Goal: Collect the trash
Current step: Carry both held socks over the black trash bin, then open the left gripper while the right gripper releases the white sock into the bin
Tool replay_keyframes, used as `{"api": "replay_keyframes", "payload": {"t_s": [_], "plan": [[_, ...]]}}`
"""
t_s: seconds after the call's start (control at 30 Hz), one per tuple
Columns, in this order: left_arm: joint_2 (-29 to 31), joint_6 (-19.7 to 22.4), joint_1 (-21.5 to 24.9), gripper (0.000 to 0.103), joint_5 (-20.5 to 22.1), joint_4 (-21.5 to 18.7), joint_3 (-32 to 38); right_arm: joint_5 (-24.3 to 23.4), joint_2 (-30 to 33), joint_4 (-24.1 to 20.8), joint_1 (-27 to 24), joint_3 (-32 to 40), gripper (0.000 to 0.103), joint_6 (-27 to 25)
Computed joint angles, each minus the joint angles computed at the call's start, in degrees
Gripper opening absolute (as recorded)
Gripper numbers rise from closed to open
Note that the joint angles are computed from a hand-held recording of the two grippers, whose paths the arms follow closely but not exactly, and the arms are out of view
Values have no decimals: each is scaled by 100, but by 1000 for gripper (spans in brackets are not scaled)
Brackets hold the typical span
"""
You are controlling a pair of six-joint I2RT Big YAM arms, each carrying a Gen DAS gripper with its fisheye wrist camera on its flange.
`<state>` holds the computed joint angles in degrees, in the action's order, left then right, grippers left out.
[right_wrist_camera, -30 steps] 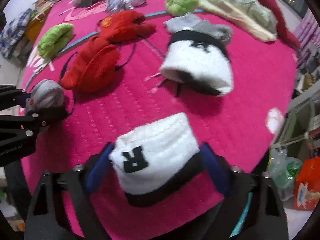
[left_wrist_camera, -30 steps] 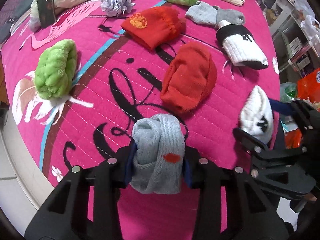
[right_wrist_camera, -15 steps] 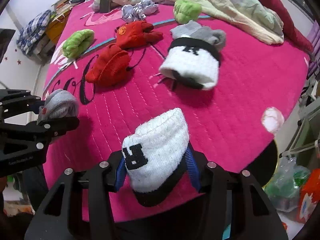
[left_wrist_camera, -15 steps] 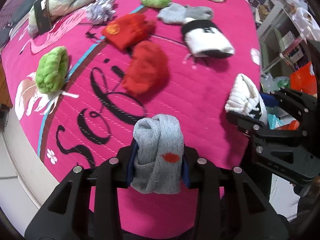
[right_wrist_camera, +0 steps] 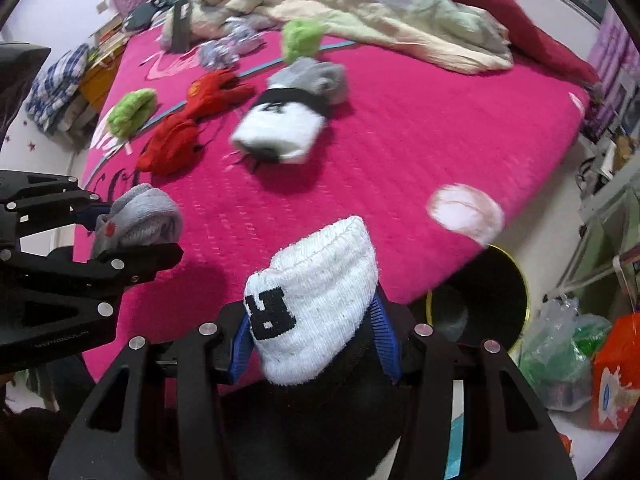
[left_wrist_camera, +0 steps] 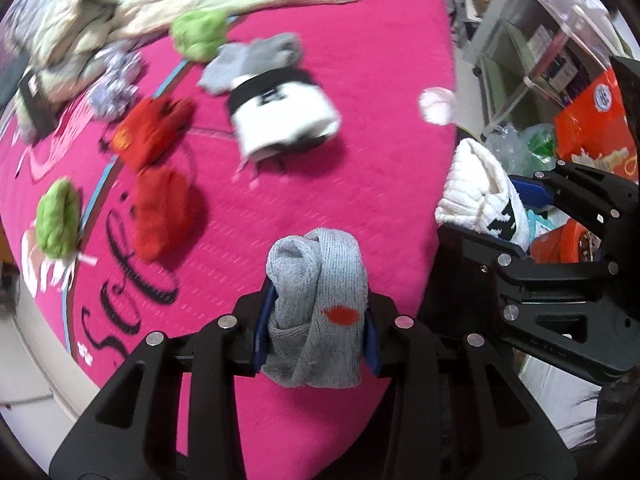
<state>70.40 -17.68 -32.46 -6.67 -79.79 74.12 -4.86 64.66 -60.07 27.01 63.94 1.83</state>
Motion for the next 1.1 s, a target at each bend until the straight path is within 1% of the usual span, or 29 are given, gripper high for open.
{"api": "replay_keyframes", "payload": {"t_s": [0.3, 0.57, 0.73, 0.9, 0.97, 1.1], "plan": [[828, 230, -463, 36, 15, 97, 705, -111, -331, -55, -962, -182, 48, -203], [1541, 473, -830, 36, 5, 96, 1342, -139, -397, -71, -1696, -254, 48, -418], [2001, 709, -965, 37, 8, 81, 1755, -145, -393, -36, -2162, -294, 48, -537], [2483, 956, -1080, 37, 181, 126, 2194, -180, -340, 3, -2648, -328, 48, -583], [2659, 1072, -1128, 37, 244, 161, 2362, -199, -247, 19, -2886, -309, 48, -599], [3073, 1255, -1189, 37, 438, 199, 2744, -137, -59, 56, -3195, -239, 48, -704]]}}
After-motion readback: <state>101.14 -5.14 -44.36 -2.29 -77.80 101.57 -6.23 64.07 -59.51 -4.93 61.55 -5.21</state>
